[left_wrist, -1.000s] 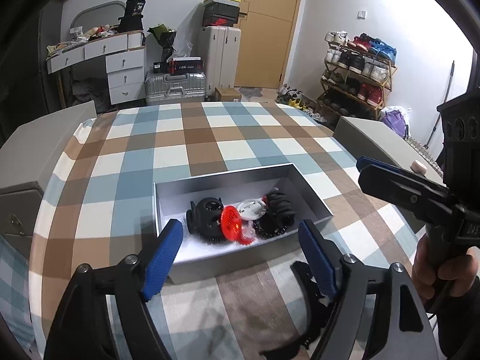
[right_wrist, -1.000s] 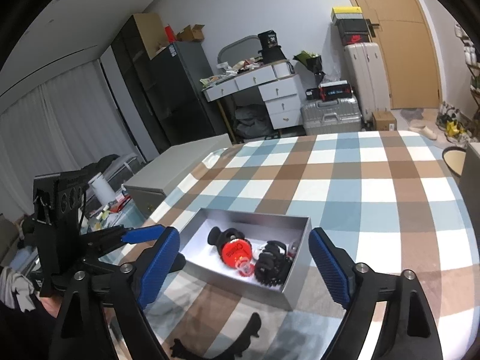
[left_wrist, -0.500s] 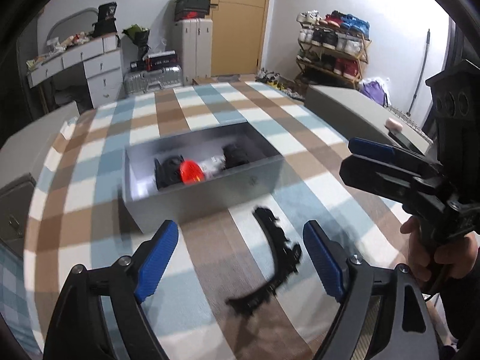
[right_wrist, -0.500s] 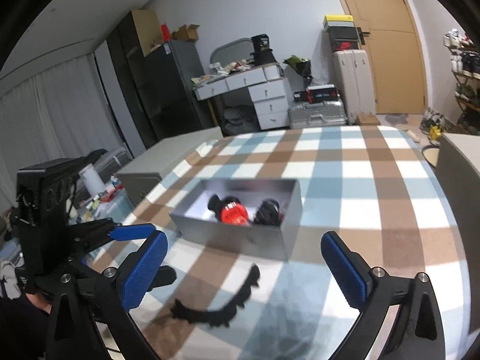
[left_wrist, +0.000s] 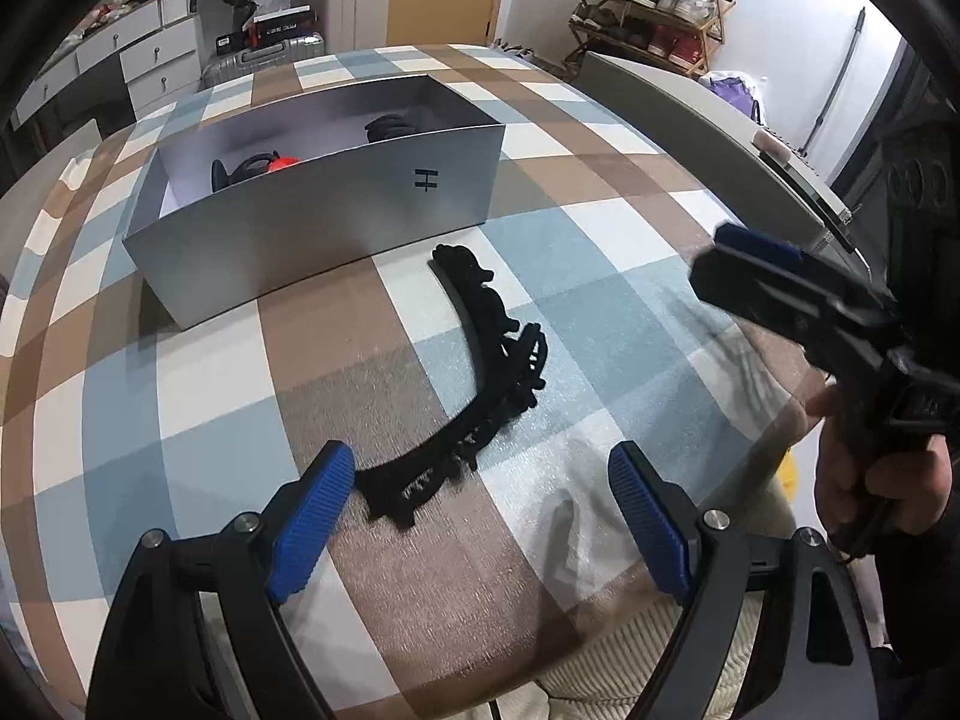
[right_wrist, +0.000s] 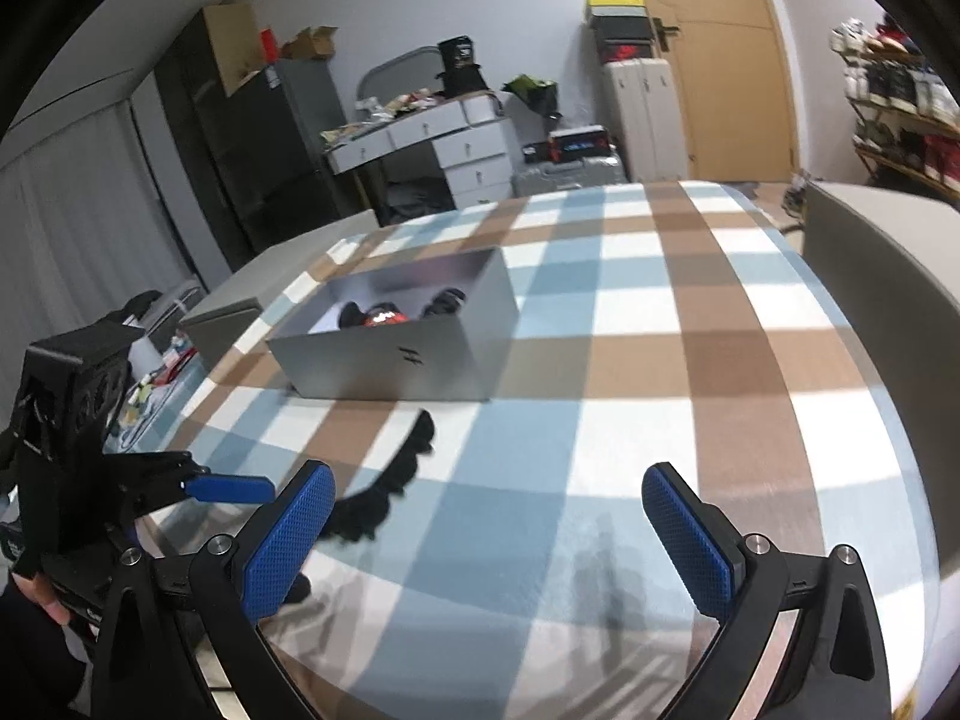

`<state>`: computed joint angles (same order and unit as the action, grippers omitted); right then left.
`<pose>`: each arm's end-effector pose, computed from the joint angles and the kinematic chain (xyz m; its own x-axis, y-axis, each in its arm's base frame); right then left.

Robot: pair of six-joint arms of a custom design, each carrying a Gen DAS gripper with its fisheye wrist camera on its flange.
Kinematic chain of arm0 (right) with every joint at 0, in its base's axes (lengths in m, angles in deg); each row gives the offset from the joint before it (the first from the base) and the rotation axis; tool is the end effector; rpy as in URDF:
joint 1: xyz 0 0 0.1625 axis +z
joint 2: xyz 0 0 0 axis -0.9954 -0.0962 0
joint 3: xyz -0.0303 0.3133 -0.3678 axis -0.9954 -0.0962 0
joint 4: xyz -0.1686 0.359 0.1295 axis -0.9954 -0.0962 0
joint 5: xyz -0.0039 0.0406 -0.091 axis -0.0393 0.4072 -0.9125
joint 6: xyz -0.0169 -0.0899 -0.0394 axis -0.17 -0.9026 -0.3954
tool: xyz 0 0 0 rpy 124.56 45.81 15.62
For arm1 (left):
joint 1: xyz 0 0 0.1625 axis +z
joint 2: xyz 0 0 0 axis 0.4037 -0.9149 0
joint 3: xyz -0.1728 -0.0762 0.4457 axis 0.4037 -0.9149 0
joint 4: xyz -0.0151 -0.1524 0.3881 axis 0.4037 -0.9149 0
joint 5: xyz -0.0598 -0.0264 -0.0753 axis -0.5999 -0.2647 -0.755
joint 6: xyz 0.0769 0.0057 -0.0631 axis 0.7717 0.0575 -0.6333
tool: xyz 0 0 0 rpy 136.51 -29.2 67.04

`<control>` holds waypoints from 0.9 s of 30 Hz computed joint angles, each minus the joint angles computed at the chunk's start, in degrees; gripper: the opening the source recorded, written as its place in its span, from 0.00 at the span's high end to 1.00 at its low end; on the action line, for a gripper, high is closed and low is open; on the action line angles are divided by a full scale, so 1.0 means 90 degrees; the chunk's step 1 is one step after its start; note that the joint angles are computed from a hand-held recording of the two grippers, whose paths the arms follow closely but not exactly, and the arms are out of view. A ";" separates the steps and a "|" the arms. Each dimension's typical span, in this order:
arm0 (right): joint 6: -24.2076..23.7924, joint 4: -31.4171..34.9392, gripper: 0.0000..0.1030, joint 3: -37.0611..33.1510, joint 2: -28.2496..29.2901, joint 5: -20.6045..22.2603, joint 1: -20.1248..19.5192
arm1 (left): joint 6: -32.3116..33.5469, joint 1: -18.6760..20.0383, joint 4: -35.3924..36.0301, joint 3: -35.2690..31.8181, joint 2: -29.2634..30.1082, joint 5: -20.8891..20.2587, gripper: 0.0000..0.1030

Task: Organize jewelry
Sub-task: 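Move the left gripper to the black curved headband, then grasp the black headband at its end with the left gripper and lift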

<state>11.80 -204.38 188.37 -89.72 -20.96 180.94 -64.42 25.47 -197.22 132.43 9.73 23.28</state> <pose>0.1872 -0.5637 0.0746 -0.7883 -0.4518 0.4176 -0.6143 0.6159 -0.4933 -0.2093 -0.5422 0.1499 -0.7641 0.2862 -0.5782 0.4932 0.8369 -0.2376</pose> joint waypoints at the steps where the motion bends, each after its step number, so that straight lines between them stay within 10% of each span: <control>1: 0.0031 0.0015 0.00 0.0028 -0.0015 0.0016 -0.0023 | 0.0030 -0.0004 -0.0035 0.0014 0.0015 0.0068 0.19; 12: 0.0147 0.0088 0.00 0.0121 -0.0062 0.0078 -0.0130 | 0.0403 0.0108 -0.0151 -0.0035 0.0094 -0.0041 0.22; 22: 0.0210 0.0303 0.00 0.0068 -0.0016 0.0111 -0.0115 | 0.0572 0.0019 0.0382 -0.0062 0.0082 0.0048 0.83; 27: 0.0179 0.0315 0.00 0.0077 0.0011 0.0076 -0.0063 | 0.0639 -0.0005 0.0303 0.0010 0.0057 0.0076 0.84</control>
